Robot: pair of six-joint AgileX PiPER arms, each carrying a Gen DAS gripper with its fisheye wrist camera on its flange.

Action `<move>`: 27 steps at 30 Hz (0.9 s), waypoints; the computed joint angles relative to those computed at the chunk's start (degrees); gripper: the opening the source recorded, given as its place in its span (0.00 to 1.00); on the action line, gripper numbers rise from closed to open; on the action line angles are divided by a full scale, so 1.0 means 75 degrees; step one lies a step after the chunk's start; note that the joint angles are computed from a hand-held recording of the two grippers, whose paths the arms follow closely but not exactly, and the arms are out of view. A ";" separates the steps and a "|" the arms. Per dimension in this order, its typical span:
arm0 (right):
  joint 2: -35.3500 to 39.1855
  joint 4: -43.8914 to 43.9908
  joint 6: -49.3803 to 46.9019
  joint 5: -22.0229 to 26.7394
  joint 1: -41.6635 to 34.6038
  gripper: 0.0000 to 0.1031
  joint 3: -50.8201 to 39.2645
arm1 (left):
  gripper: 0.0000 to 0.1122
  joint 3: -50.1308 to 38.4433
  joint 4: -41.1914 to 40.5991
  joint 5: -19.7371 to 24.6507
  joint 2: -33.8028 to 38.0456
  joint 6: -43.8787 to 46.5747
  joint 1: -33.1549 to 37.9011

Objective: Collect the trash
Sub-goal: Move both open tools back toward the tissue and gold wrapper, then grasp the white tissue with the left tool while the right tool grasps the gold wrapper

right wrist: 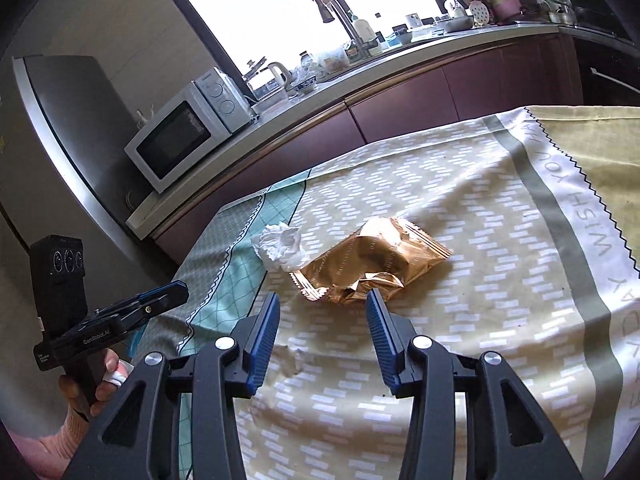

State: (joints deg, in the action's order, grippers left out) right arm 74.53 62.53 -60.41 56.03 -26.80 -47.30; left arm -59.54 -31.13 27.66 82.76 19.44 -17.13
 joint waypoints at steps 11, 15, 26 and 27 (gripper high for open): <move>0.0544 0.0029 -0.0126 -0.0181 -0.0311 0.48 -0.0250 | 0.38 -0.0716 0.1148 -0.0019 0.0596 -0.1125 -0.0405; 0.0745 -0.0052 0.0005 -0.0359 -0.0217 0.52 -0.0407 | 0.40 -0.1179 0.1387 0.0111 0.1039 -0.1421 -0.0363; 0.1209 -0.0468 0.0558 -0.0861 0.0181 0.59 -0.0858 | 0.44 -0.3091 0.1026 0.1026 0.2536 -0.1414 -0.0080; 0.1271 -0.0514 0.0641 -0.0868 0.0210 0.59 -0.0922 | 0.44 -0.3266 0.0998 0.1134 0.2688 -0.1412 -0.0083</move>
